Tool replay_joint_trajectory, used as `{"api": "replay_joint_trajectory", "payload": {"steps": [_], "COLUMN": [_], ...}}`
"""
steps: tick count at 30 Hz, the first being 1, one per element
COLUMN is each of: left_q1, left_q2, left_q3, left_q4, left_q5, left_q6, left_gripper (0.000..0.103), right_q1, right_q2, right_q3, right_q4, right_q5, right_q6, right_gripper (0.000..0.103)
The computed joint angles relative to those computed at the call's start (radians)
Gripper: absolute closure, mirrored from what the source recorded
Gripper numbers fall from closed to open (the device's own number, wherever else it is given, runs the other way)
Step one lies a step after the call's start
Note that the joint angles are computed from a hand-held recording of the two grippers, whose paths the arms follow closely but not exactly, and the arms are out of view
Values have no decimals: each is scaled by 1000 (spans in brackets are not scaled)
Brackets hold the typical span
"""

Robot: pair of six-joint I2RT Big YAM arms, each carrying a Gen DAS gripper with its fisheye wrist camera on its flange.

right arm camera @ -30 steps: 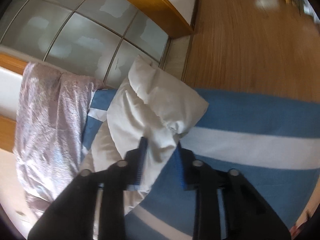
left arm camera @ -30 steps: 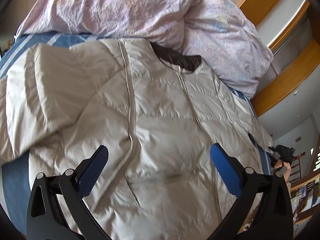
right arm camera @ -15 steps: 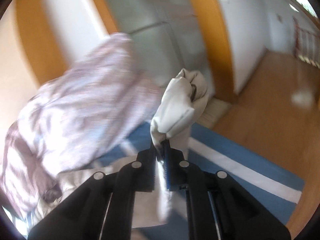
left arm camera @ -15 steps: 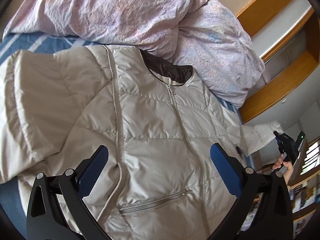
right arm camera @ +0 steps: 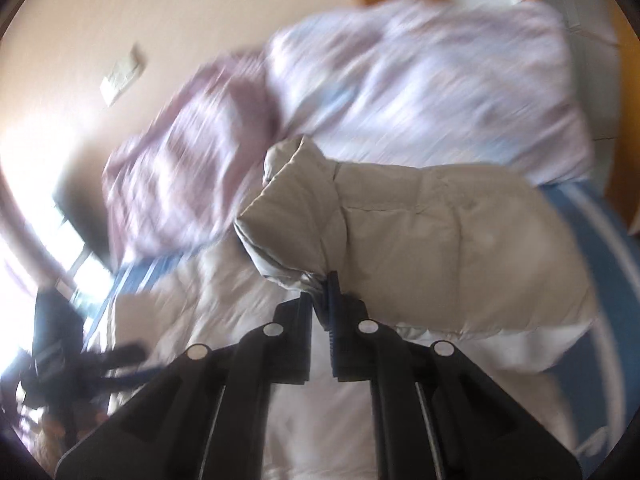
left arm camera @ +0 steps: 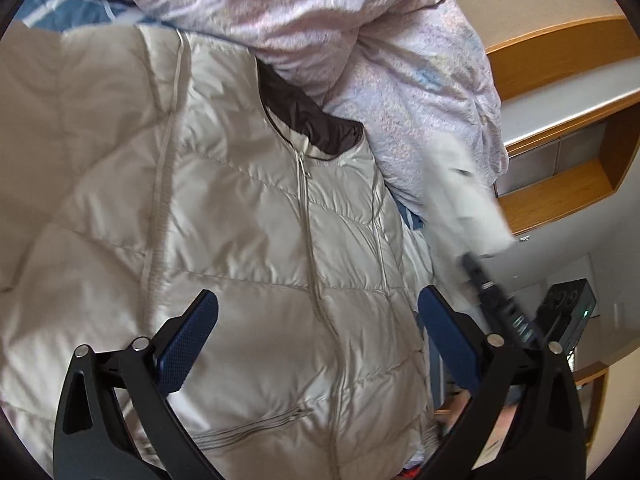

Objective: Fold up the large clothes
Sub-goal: 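Fold the held sleeve across the jacket front and release it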

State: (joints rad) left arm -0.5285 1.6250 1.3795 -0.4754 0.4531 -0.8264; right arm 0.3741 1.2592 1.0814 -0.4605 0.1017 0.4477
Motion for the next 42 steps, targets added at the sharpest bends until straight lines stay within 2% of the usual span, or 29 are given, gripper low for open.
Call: {"api": "replay_joint_trajectory", "payload": {"steps": [3,8,15,19,21,22,25,26,27,28,29,31,33,35,38,42], "left_q1": [-2,-5,0,-1,6,5,0,0,1,2,2,-2,-5,-16,-34,-32], "left_q2": [33,68,93,105,98,90,91,99,106,117,129,143,146,150,158,134], "left_q3": [11,27,56,81,67,64,89,105,111,121,134,150,151,167,193,174], "left_q4": [17,40,50,6,35,43,-6,-35,-47,-65,-92,-144,-158,-193,-243,-255], "left_q5": [42,69,54,24,36,15,-34,-48,-54,-60,-79,-147,-192,-269,-375,-392], "left_q6": [-47,-98,-131,-109,-133,-126,-73,-61,-57,-53,-46,-26,-6,31,72,93], "left_gripper": [11,14,14,17,18,18,18,19,24,29,30,41,47,48,48,48], "right_q1": [57,101,141,167,179,182,196,197,192,185,182,184,182,175,157,160], "right_q2": [63,115,156,190,210,217,230,233,233,229,225,212,197,199,257,302], "right_q3": [20,35,62,90,104,109,112,114,115,111,109,106,96,104,154,190], "right_q4": [-28,-44,-61,-93,-118,-127,-132,-135,-138,-133,-133,-130,-111,-113,-180,-230], "right_q5": [-12,-4,42,91,109,105,120,110,78,37,15,10,12,15,-33,-33], "right_q6": [1,2,-44,-83,-99,-104,-113,-121,-123,-113,-108,-114,-114,-104,-100,-108], "right_gripper": [95,95,95,95,94,94,90,82,67,56,42,42,42,42,42,37]}}
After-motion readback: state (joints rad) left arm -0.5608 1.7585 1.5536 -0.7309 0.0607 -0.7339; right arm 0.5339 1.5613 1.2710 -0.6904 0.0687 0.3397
